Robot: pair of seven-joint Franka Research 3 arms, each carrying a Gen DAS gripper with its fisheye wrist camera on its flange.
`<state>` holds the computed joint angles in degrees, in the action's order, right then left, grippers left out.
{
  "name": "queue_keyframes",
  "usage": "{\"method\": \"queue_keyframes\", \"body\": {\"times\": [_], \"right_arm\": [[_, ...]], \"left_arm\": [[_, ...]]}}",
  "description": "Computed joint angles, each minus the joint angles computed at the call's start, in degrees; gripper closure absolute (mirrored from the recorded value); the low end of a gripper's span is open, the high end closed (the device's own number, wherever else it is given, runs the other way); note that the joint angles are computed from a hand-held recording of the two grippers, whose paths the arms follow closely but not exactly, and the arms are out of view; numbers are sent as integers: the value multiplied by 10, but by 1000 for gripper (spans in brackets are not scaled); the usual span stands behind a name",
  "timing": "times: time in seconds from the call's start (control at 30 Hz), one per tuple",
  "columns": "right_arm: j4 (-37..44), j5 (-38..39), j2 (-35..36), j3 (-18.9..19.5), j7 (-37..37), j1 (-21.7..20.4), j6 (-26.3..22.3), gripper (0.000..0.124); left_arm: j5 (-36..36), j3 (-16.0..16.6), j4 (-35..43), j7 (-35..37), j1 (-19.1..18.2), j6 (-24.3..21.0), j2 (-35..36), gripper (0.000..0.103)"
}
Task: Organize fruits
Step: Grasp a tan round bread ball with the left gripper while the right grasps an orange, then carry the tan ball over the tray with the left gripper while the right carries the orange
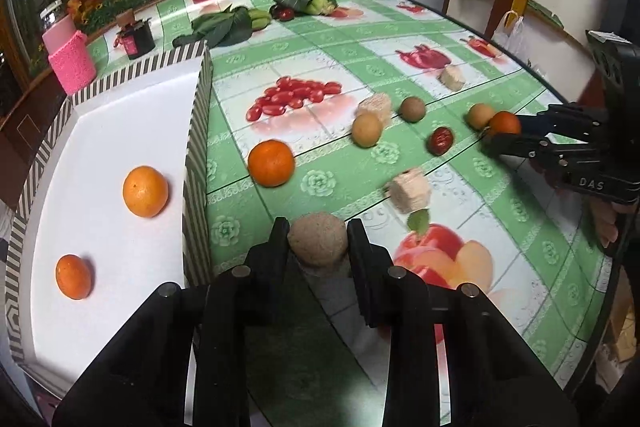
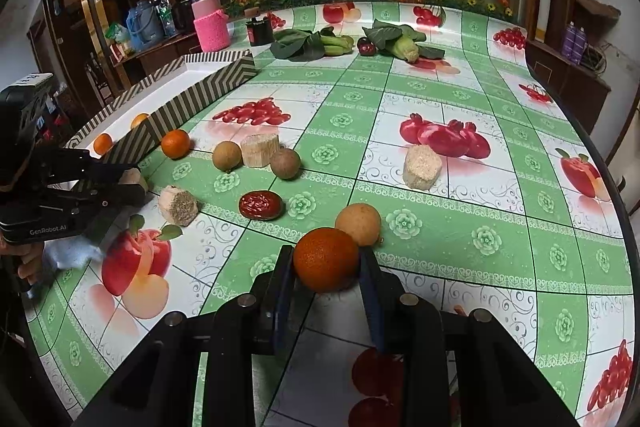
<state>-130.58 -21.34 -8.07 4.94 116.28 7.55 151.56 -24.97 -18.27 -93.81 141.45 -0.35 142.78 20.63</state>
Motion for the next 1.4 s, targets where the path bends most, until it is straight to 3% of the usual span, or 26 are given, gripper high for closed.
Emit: {"method": "queue_keyframes", "body": {"times": [0.6, 1.1, 1.4], "right_arm": [[34, -71, -6, 24, 46, 13, -42, 93], [140, -98, 74, 12, 40, 74, -85, 93], [208, -92, 135, -5, 17, 117, -89, 93]], "left_arm": [[-85, 0, -11, 32, 12, 8, -28, 75], [-124, 11, 10, 37, 36, 0, -15, 75], [-110, 14, 41, 13, 50, 4, 12, 75]]}}
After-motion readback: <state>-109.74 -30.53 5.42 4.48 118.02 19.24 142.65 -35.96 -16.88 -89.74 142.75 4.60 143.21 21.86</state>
